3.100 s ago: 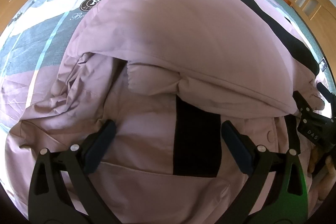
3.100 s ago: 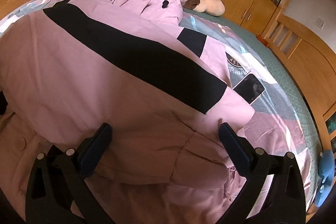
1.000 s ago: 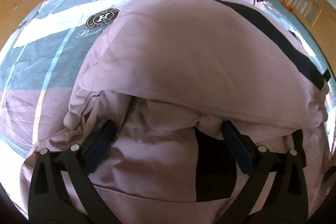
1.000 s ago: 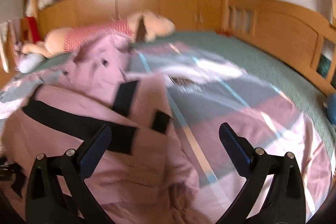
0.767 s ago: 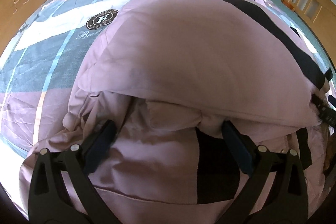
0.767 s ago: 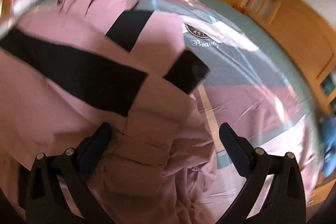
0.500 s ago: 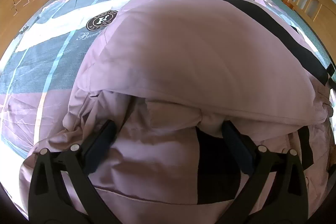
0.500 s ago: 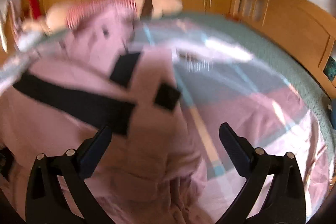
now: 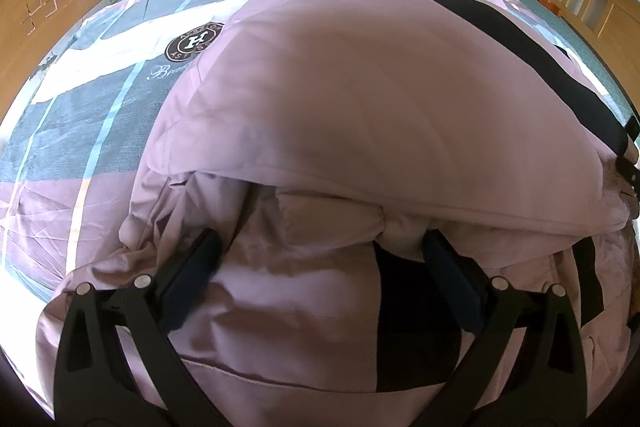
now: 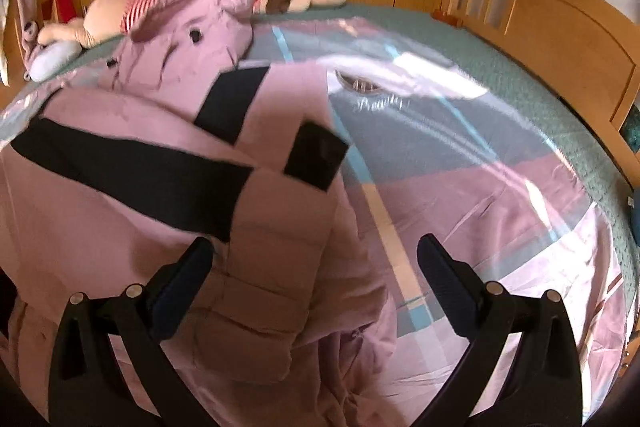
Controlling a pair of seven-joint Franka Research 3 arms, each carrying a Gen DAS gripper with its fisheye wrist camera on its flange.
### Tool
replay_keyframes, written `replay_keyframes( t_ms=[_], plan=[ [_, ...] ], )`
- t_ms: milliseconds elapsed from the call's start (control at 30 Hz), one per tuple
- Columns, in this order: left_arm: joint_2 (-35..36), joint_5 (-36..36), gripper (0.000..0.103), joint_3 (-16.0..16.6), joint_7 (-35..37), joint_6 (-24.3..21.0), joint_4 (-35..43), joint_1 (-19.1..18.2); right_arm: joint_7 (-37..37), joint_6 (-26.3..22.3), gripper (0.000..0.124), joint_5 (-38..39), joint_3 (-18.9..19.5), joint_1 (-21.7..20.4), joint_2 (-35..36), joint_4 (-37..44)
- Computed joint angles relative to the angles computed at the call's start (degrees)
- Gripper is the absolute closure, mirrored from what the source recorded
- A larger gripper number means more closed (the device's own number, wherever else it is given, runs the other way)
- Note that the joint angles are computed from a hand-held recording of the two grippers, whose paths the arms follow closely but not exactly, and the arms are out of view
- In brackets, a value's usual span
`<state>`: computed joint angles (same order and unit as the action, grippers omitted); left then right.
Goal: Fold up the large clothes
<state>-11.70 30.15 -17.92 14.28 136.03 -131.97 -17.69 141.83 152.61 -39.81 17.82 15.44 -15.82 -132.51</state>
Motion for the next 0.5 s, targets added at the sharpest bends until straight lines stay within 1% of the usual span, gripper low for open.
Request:
replay_keyframes(
  t_ms=[133, 167, 200, 233, 300, 367, 433, 467, 500],
  plan=[
    [0.5, -0.1, 0.002, 0.0, 0.4, -0.6, 0.5, 0.0, 2.3, 2.3, 0.022, 0.4, -0.2, -1.0, -2.8, -1.7],
    [0.5, -0.2, 0.002, 0.1, 0.5, -0.6, 0.5, -0.1, 2.5, 4.7, 0.022, 1.3, -0.6, -1.1, -3.9, -2.3],
    [0.5, -0.1, 0.002, 0.1, 0.5, -0.6, 0.6, -0.1, 1.3, 7.6, 0.022, 2.6, -1.1, -0.9, -4.4, -2.6],
    [0.5, 0.0, 0.002, 0.1, 0.4, -0.5, 0.5, -0.1, -0.7, 9.3, 0.022, 3.8, -1.3, -0.7, -4.3, -2.3],
    [0.4, 0.2, 0.002, 0.1, 0.2, -0.3, 0.3, -0.1, -2.7, 9.5, 0.022, 4.7, 0.2, -1.4, -4.4, -1.7],
    [0.5, 0.2, 0.002, 0.1, 0.3, -0.4, 0.4, -0.1, -5.0, 10.9, 0.022, 6.5, 1.2, -1.6, -2.9, -0.6],
    [0.7, 0.3, 0.002, 0.0, 0.4, -0.6, 0.6, -0.1, -5.6, 11.4, 0.022, 8.5, 2.4, -1.5, 0.2, 1.9],
    [0.7, 0.3, 0.002, 0.1, 0.5, -0.5, 0.6, -0.1, -5.8, 11.0, 0.022, 9.5, 2.5, -1.0, 1.8, 3.3],
    [0.7, 0.4, 0.002, 0.1, 0.4, -0.4, 0.5, -0.1, -7.1, 8.9, 0.022, 11.0, 2.4, 0.0, 4.6, 6.1]
  ],
)
